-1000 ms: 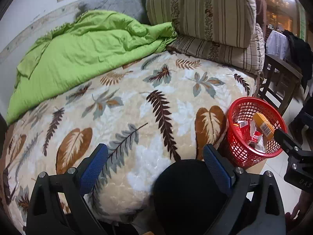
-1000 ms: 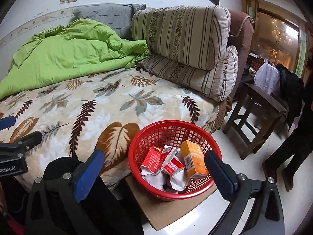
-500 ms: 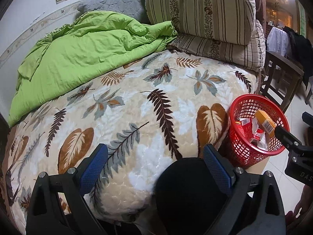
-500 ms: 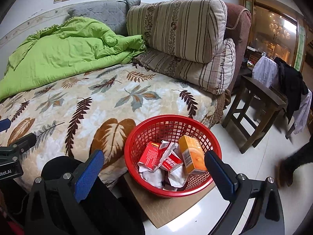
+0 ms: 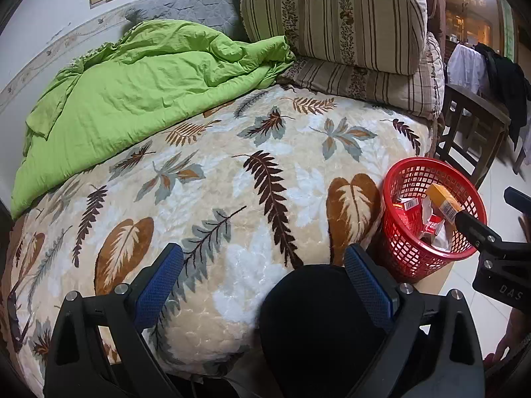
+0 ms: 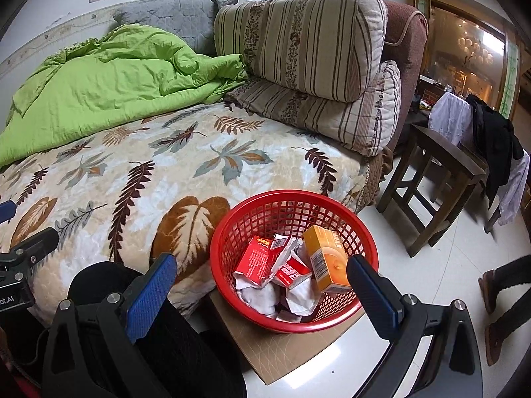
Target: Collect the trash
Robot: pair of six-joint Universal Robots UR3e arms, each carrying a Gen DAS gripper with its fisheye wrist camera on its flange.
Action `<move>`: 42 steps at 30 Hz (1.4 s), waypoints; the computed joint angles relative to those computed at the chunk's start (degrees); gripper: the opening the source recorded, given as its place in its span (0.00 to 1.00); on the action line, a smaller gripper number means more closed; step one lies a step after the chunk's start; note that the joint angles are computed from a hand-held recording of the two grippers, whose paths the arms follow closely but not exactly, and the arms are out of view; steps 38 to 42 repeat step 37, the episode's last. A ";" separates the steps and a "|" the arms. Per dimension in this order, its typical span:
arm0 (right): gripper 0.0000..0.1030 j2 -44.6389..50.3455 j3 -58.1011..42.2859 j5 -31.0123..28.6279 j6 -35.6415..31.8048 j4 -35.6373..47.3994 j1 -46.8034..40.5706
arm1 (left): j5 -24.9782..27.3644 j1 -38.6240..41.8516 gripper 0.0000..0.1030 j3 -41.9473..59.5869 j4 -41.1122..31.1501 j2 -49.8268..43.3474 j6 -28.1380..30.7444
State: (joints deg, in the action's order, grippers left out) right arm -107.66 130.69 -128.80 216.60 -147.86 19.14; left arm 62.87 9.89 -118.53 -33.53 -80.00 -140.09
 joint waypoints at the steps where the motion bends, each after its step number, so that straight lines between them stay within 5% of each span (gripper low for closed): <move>1: 1.00 -0.06 0.10 0.20 -0.17 -0.15 -0.27 | -0.10 0.11 0.94 -0.06 0.08 -0.01 0.09; 25: 1.00 0.71 0.25 0.51 -0.37 -0.31 -0.26 | -0.62 -0.32 0.94 -0.47 0.66 0.61 -0.35; 34: 1.00 0.91 0.16 0.79 -0.41 -0.21 -0.26 | -7.03 3.88 0.94 -1.75 -3.54 3.57 2.87; 42: 1.00 1.24 0.24 1.15 -0.55 -0.33 -0.25 | -7.37 4.43 0.94 -1.69 -2.98 3.26 2.12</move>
